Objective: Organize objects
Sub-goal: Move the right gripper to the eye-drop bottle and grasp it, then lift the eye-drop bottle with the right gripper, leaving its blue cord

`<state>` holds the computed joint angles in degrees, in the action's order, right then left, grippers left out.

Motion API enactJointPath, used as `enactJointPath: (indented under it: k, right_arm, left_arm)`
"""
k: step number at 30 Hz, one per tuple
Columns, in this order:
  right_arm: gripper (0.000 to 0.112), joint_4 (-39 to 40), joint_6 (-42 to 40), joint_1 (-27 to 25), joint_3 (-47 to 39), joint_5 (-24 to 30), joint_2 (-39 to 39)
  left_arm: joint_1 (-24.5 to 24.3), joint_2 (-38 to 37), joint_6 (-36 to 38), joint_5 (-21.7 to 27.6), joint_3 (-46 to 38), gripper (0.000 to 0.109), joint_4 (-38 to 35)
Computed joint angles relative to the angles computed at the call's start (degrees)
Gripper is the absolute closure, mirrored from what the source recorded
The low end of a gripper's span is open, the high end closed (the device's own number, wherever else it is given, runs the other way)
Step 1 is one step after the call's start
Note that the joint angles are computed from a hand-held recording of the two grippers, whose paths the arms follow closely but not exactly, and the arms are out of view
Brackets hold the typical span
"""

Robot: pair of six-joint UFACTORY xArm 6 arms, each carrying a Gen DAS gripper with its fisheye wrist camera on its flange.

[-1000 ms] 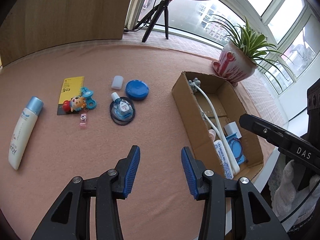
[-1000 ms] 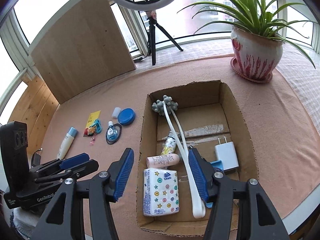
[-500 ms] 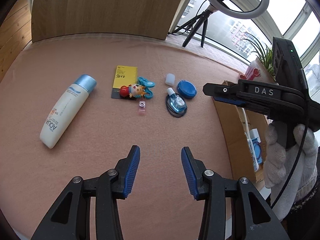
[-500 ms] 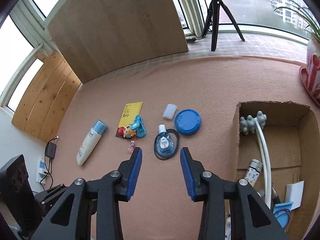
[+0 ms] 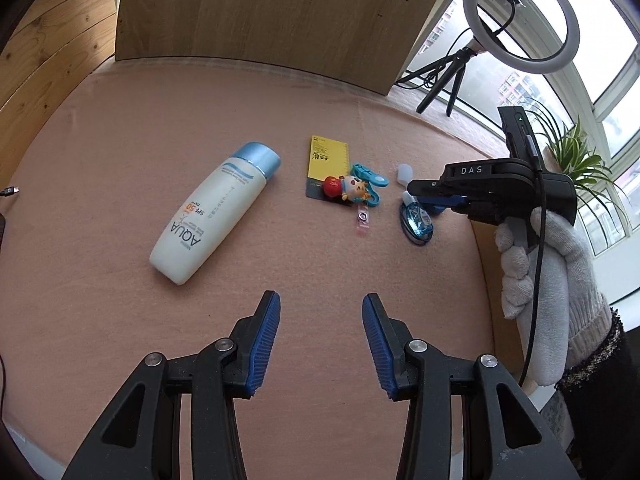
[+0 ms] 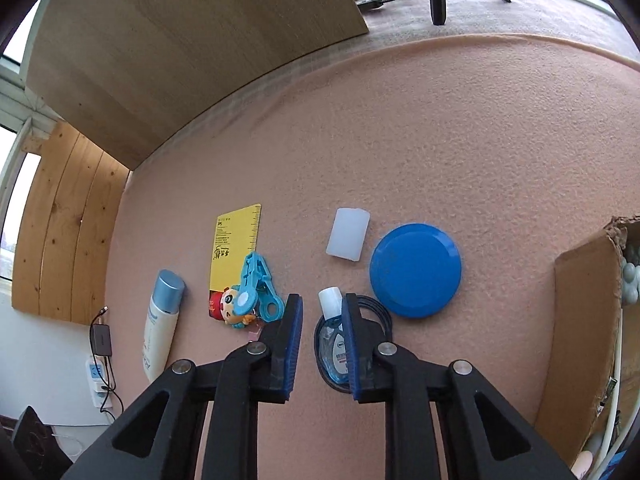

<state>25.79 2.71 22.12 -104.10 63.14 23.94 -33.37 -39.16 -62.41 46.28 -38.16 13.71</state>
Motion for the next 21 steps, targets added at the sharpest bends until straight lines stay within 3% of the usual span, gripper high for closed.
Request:
enactJointPath:
  k: [7, 11, 21]
  right_arm:
    - [0.094, -2.8, 1.1, 0.3, -2.1, 0.7, 2.2]
    - [0.095, 1.1, -1.2, -0.1, -0.1, 3.3, 0.9]
    - [0.099, 8.1, -8.6, 0.2, 16.3, 2.4, -10.4]
  left_arm:
    - [0.0, 0.4, 0.9, -0.9, 0.2, 0.062, -1.1]
    - [0.1, 1.4, 1.7, -2.0, 0.0, 0.062, -2.2]
    - [-0.1, 4.4, 3.5, -4.1, -1.1, 0.062, -4.2]
